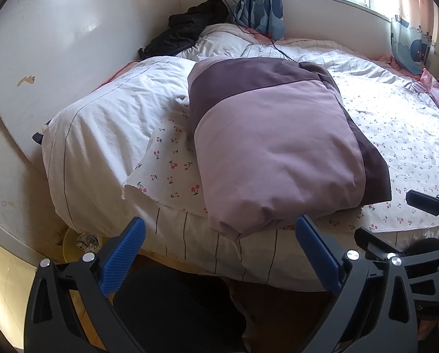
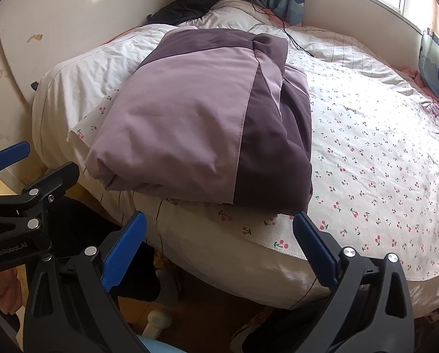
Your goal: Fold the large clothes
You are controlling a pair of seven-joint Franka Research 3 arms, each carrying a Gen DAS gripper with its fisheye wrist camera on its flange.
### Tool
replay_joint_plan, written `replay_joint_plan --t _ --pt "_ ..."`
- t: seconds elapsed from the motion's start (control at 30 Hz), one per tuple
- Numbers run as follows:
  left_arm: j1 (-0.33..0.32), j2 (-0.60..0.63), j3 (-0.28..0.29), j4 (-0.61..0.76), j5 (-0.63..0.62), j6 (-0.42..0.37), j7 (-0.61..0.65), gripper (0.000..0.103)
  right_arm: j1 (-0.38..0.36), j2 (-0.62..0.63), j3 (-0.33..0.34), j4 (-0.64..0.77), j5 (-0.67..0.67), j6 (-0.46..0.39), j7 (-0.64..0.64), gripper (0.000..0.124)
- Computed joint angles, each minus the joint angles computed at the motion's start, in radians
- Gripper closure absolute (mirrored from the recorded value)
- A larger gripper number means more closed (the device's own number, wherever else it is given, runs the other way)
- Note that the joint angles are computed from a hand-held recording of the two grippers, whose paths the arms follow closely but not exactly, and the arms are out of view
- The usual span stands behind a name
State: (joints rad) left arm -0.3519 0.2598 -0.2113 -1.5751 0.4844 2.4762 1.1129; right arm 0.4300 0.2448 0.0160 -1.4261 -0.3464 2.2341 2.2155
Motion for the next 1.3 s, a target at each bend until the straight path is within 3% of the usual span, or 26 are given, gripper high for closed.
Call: replay_joint_plan --t 1.3 --pt "-0.001 0.011 0.001 0.006 -0.009 -0.008 -0.008 0.005 0.003 0.021 -0.003 0.026 0.023 -0.006 -0.027 0.028"
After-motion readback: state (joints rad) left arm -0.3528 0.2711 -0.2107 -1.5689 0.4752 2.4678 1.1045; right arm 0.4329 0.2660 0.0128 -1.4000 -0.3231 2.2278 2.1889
